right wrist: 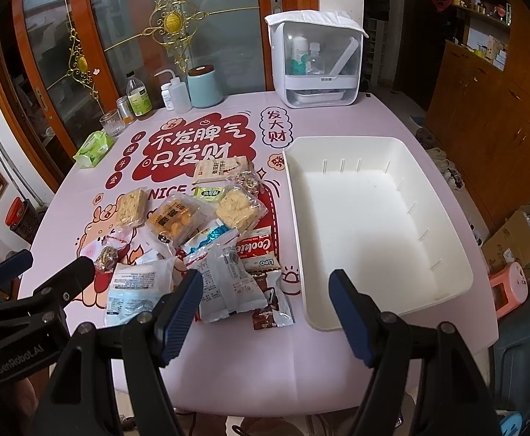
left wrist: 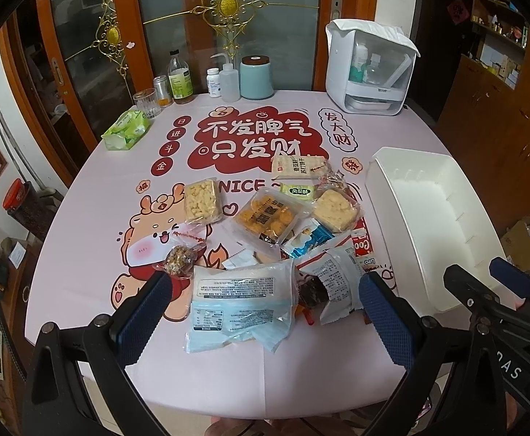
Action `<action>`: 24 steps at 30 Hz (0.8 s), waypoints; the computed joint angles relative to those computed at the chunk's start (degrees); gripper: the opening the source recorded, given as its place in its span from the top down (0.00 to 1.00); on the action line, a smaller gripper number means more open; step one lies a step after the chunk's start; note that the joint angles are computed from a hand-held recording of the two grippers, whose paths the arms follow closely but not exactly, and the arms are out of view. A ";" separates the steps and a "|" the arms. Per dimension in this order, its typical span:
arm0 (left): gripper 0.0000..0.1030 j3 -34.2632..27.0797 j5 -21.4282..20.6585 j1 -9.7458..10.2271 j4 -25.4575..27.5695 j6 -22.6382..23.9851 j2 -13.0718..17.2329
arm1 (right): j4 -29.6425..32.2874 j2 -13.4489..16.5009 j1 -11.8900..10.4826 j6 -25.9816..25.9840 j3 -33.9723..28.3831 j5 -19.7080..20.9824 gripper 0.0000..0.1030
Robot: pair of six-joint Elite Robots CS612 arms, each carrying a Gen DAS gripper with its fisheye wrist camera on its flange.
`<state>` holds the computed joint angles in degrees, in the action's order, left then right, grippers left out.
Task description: Organize snacks
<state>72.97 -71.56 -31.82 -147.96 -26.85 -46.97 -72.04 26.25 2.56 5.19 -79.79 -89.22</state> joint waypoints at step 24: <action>0.01 0.19 -0.66 0.00 0.03 -0.65 0.16 | -0.10 0.00 -0.02 0.20 0.13 0.19 0.30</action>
